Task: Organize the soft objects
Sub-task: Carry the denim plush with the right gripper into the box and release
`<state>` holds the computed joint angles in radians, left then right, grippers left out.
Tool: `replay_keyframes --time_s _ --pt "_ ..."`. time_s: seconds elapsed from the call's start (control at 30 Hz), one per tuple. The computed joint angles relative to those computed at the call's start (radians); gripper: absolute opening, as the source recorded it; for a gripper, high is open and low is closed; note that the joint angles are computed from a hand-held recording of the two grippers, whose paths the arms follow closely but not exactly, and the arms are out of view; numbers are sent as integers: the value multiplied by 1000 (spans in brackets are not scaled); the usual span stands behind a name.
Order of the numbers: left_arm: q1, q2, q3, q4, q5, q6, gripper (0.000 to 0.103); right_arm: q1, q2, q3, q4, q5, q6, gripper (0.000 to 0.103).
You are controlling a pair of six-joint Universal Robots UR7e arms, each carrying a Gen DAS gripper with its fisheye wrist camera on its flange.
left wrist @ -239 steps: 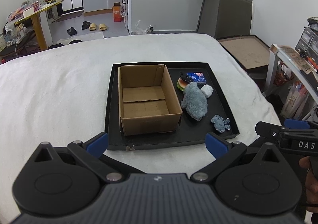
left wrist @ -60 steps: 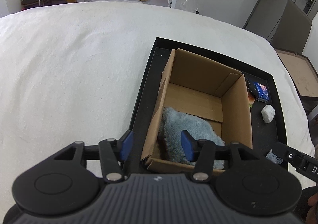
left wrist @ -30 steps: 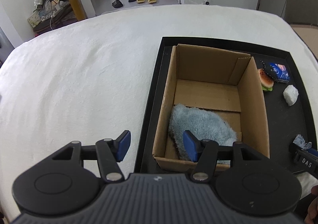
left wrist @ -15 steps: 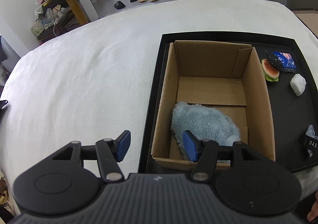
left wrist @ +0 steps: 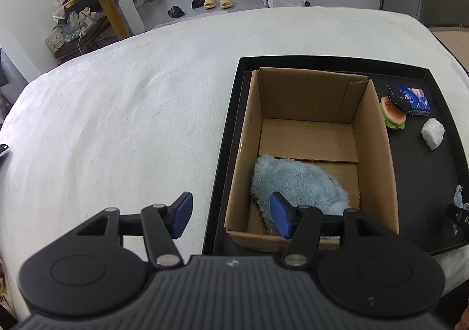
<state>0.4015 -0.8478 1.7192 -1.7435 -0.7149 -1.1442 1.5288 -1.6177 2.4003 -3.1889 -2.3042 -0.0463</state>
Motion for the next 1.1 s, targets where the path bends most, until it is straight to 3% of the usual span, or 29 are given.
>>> replay_keyframes --time_s 0.23,0.63,1.1 --pt "2 -27 32 -60 -2 10 57 40 -41 -4 38 -5 8 25" --pt "6 -58 79 -159 -5 34 57 133 5 -48 -12 -50 -28 25" --pt "31 -89 126 -284 -43 62 57 225 22 -97 39 51 -71 25"
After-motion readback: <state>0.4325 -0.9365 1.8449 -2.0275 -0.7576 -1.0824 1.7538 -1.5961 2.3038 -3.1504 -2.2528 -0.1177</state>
